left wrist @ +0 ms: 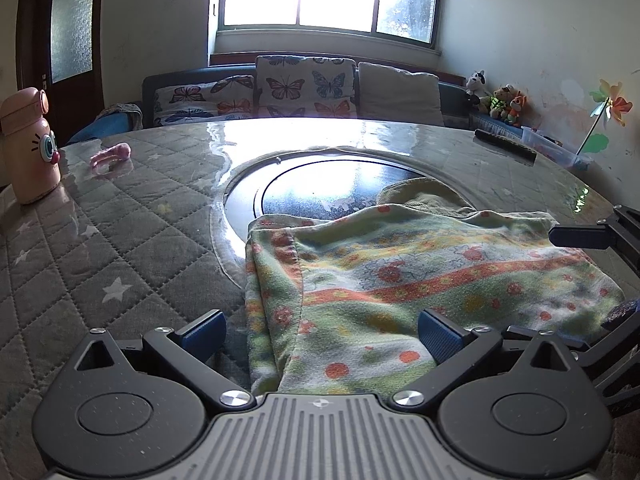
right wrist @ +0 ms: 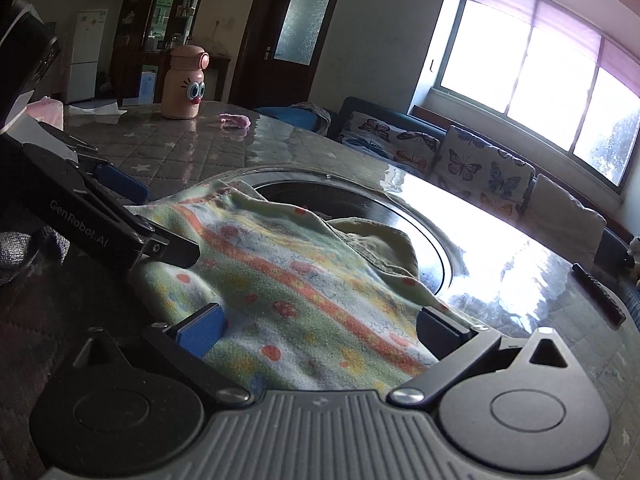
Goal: Fold clothes
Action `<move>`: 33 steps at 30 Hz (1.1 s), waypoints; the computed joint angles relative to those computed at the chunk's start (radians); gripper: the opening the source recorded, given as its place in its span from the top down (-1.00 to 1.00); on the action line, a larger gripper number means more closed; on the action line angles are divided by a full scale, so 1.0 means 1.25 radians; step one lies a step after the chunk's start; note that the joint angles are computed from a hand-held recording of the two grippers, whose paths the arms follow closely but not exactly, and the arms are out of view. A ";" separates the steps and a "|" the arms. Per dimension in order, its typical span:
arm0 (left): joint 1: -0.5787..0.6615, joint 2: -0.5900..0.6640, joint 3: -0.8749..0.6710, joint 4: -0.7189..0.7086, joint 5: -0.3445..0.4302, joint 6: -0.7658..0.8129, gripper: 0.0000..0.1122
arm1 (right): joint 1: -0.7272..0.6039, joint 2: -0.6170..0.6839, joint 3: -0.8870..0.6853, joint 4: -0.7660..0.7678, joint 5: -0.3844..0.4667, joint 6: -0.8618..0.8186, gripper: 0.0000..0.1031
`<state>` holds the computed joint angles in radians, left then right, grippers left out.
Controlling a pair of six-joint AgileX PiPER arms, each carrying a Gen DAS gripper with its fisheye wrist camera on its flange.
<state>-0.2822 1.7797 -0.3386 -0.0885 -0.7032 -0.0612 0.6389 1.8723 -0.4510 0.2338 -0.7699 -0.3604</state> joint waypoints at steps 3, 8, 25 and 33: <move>-0.003 0.000 -0.001 -0.005 0.002 0.003 -0.84 | -0.023 -0.002 -0.005 -0.042 0.019 0.034 -1.00; -0.008 -0.001 -0.004 -0.016 0.008 0.011 -0.84 | -0.080 -0.007 -0.025 -0.169 0.077 0.144 -1.00; -0.041 -0.064 0.020 -0.154 0.031 0.136 -0.84 | -0.138 -0.060 -0.047 -0.367 0.157 0.333 -1.00; 0.025 -0.063 0.045 -0.086 0.022 0.103 -0.76 | -0.049 -0.099 -0.074 -0.389 0.231 0.313 -0.96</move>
